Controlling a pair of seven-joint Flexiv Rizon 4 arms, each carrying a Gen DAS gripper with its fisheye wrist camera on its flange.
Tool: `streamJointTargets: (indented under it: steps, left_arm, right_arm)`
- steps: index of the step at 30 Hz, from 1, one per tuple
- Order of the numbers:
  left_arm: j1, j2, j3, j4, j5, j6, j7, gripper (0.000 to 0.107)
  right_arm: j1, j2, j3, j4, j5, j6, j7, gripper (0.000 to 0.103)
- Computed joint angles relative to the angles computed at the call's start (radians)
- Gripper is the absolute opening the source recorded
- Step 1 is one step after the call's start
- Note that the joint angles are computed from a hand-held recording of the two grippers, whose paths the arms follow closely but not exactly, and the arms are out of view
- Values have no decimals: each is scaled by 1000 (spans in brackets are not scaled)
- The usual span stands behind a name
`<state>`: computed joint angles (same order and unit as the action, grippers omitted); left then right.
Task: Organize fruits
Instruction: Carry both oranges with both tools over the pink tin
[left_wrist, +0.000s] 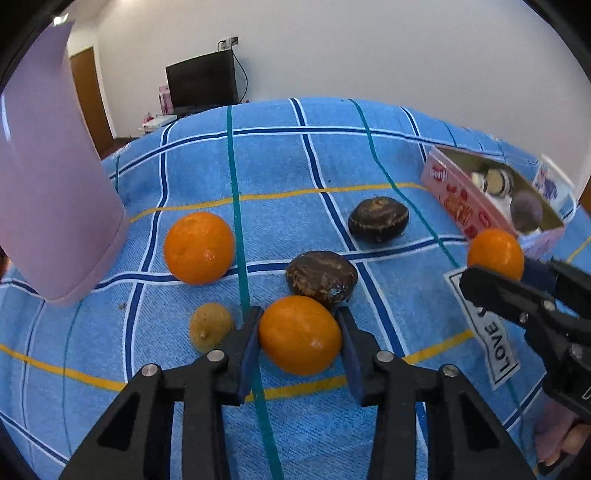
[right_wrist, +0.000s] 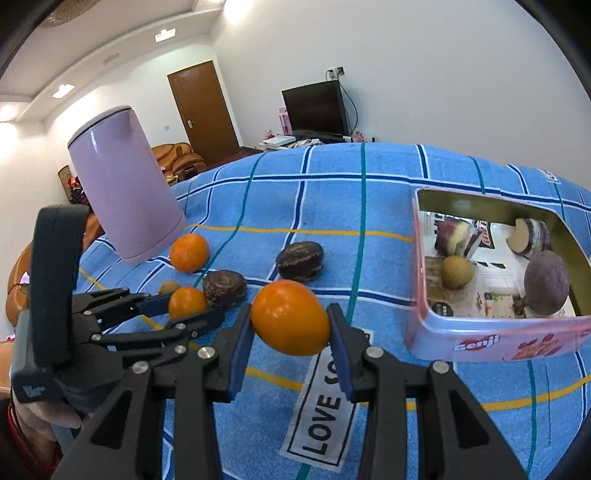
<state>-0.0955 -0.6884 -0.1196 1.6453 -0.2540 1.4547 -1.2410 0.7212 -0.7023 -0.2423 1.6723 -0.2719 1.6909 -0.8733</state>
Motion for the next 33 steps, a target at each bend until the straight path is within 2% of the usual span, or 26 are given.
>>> streamJointTargets:
  steps: [4, 7, 9, 13, 15, 17, 22, 27, 30, 33]
  left_arm:
    - [12, 8, -14, 23, -6, 48, -8, 41]
    - [88, 27, -114, 106, -15, 222, -9, 41]
    - [119, 35, -148, 148, 5, 334, -41, 41]
    - [109, 38, -128, 173, 44, 450, -132, 41]
    - [65, 40, -76, 176, 47, 489, -166, 41]
    - [-41, 31, 35, 159, 9, 519, -170, 41]
    - [-199, 17, 187, 149, -102, 552, -122, 41]
    - [-316, -1, 276, 134, -234, 537, -49, 41]
    - [-358, -12, 296, 125, -287, 539, -11, 41]
    - [-400, -25, 317, 114, -336, 546, 32, 41]
  right_arm:
    - [12, -5, -16, 1, 5, 12, 3, 42]
    - [45, -4, -57, 18, 24, 46, -1, 42]
    - [69, -4, -84, 30, 47, 79, -14, 42]
    - [94, -7, -104, 36, 106, 141, -60, 42]
    - [112, -8, -119, 43, 144, 187, -92, 42]
    - [130, -6, -132, 52, 183, 238, -128, 42]
    - [163, -6, -147, 56, 261, 297, -218, 42]
    - [266, -19, -266, 64, 380, 284, -314, 42]
    - [302, -29, -324, 68, 450, 282, -359, 42]
    - [308, -29, -339, 69, 499, 276, -397, 42]
